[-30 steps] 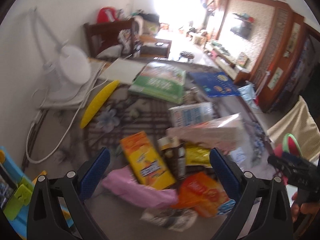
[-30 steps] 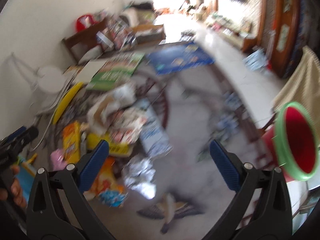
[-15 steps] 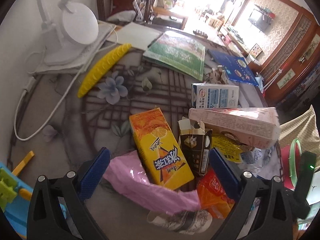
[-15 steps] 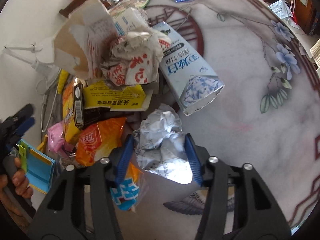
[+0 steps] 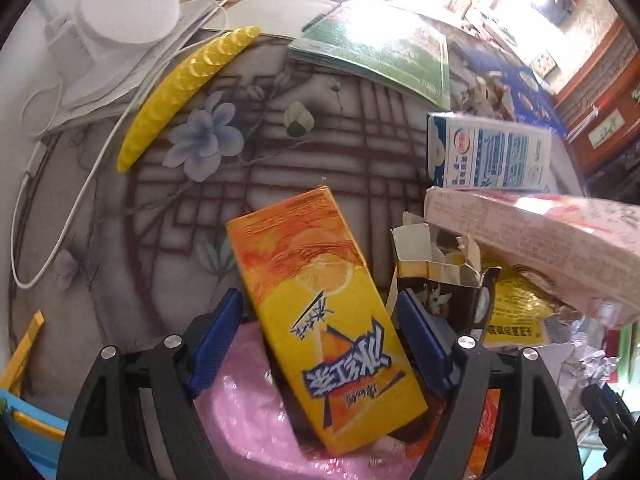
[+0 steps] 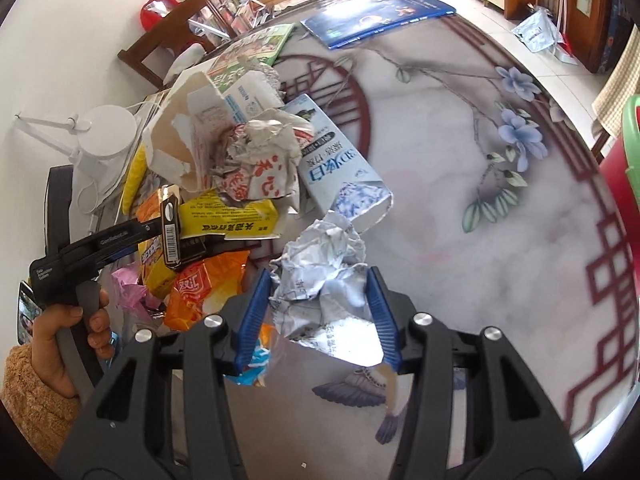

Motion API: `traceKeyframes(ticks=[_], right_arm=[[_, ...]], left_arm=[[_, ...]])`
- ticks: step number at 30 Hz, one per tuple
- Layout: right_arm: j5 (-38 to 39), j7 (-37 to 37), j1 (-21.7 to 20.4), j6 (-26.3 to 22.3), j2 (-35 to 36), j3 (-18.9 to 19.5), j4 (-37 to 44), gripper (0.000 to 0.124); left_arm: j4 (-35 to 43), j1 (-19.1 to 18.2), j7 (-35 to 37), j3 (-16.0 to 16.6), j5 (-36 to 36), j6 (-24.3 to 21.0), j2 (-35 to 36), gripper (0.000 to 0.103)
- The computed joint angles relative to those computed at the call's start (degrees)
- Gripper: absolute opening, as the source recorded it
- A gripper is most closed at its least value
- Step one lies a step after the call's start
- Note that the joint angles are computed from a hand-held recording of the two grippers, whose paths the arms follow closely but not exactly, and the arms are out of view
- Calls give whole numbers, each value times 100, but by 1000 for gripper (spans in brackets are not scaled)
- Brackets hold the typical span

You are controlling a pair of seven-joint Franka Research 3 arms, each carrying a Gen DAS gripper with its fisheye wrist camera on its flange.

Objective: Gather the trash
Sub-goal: 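Grasp the yellow juice carton with the left tool while the right tool grasps crumpled foil, then carry the carton and foil to the red bin and release both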

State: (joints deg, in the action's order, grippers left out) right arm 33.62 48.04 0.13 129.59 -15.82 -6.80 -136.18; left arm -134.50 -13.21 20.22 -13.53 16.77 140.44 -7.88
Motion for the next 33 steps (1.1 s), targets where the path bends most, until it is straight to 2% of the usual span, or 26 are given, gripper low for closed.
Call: traceKeyframes(ticks=[2, 5, 8, 12, 18, 20, 25, 29, 33], right_arm=[[4, -34, -9, 3, 2, -14, -16, 48], [113, -139, 4, 74, -56, -39, -55, 48], [236, -252, 3, 162, -196, -80, -81, 48], [407, -423, -11, 254, -312, -176, -10, 48], [801, -853, -94, 185, -112, -410, 434, 48], [893, -1017, -165, 122, 11, -465, 628, 48], [1070, -1318, -502, -81, 542, -620, 1318, 48], [1175, -1500, -897, -56, 1057, -705, 1925, 48], [1086, -1334, -1369, 31, 1743, -741, 2632, 48]], left_arm=[[-4, 17, 26, 26, -11, 55, 44, 70], [-109, 28, -139, 8, 19, 141, -99, 68], [-157, 73, -488, -79, 343, 136, -289, 66], [-30, 135, -1071, -318, 1109, -102, -618, 66], [638, 81, -1759, -697, 2280, -605, -654, 66], [969, 7, -1938, -780, 2602, -742, -508, 66], [1986, -343, -2183, -821, 3127, -766, 279, 66], [2794, -747, -2224, -714, 3308, -736, 1044, 66], [3668, -1189, -2013, -573, 3327, -721, 1817, 66]])
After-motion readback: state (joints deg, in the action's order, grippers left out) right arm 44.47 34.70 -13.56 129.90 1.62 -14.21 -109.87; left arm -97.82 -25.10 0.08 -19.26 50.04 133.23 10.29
